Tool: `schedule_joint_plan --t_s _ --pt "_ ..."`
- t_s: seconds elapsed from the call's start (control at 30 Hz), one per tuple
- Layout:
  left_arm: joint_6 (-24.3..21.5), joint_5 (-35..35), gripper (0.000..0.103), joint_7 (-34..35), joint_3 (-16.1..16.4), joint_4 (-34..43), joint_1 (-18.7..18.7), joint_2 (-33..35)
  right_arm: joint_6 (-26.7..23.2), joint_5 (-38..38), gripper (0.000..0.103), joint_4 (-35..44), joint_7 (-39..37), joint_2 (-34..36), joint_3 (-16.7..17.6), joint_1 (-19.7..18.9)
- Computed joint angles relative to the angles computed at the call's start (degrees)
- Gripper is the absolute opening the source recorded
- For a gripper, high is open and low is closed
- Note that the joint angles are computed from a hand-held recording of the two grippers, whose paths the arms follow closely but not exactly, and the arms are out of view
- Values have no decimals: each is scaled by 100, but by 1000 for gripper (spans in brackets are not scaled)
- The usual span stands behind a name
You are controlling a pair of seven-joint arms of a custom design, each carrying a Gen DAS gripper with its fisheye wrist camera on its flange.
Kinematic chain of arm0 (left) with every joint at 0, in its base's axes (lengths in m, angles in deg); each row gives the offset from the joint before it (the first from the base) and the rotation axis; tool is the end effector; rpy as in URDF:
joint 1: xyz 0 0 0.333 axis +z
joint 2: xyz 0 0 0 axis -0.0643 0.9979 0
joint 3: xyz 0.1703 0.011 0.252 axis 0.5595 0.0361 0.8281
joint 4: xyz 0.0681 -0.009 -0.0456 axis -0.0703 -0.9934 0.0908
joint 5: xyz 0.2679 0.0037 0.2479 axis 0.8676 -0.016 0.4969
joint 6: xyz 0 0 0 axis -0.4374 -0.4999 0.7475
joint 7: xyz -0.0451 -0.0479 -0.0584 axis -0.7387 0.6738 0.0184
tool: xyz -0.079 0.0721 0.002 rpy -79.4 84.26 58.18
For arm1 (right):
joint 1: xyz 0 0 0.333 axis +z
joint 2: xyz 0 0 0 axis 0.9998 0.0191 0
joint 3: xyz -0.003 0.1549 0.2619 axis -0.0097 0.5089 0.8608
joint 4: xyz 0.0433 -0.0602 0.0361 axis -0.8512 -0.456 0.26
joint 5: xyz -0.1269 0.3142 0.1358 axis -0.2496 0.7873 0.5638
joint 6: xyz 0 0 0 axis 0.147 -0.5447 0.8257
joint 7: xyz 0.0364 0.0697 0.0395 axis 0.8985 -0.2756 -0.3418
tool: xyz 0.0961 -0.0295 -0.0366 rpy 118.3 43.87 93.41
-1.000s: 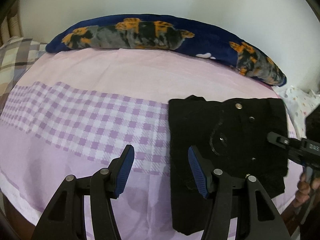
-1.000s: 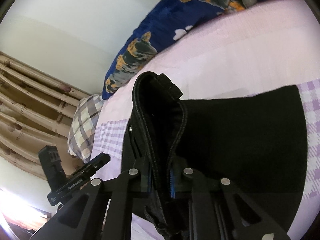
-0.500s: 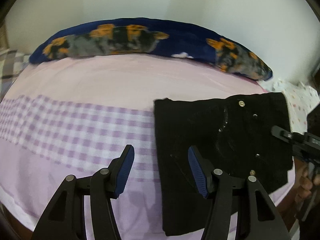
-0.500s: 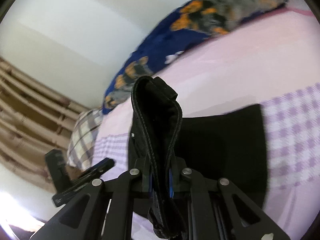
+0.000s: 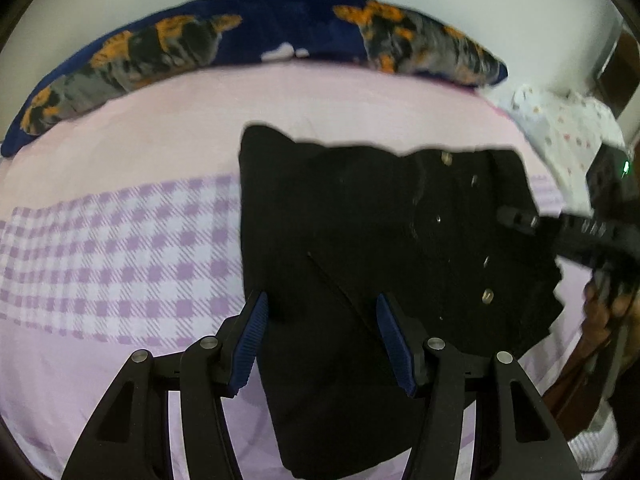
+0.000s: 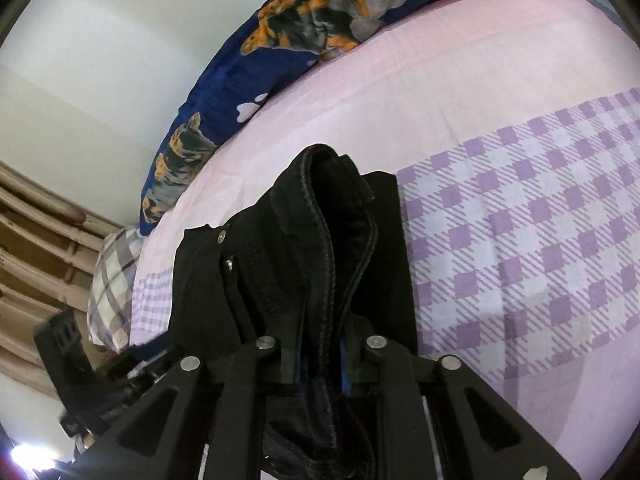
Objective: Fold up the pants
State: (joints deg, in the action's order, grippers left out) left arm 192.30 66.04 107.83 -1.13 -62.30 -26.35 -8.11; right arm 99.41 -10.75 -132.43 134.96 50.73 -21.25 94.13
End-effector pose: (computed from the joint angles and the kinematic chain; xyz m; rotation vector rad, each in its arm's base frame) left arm 0.5907 -0.3604 0.4477 -1.9843 2.0823 -0.6831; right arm 0.6246 0.1336 0.3849 -1.6055 1.6799 0.1786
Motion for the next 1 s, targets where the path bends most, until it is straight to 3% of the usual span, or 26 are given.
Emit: schedule_joint_plan --t_s 0.13,0.23,0.43,0.73,0.8,0.87,0.9,1.0 --pt "36 -126 57 102 -61 -116 39 34 103 -100 32 -157 353 -130 -51 32" --pt "113 -107 58 139 -56 -218 27 -22 255 76 33 -487 334 -454 -65 17" --pt "311 -208 58 151 -83 -521 67 -194 -151 588 33 -1239 52 -1244 -321 67" --pt "362 -214 59 108 -101 -717 72 -335 -240 717 33 -1486 87 -1389 -536 345" --pt "373 -234 59 98 -108 -744 83 -350 -213 877 30 -1467 -115 -1407 -528 367" --pt "394 -225 59 76 -105 -784 79 -375 -326 1263 17 -1411 -448 -1390 -533 339" --pt "394 -210 59 65 -100 -792 73 -380 -440 1458 17 -1337 -566 -1320 -545 315" --pt "374 -177 59 40 -97 -800 62 -393 -219 1009 18 -1198 -239 -1128 -530 413"
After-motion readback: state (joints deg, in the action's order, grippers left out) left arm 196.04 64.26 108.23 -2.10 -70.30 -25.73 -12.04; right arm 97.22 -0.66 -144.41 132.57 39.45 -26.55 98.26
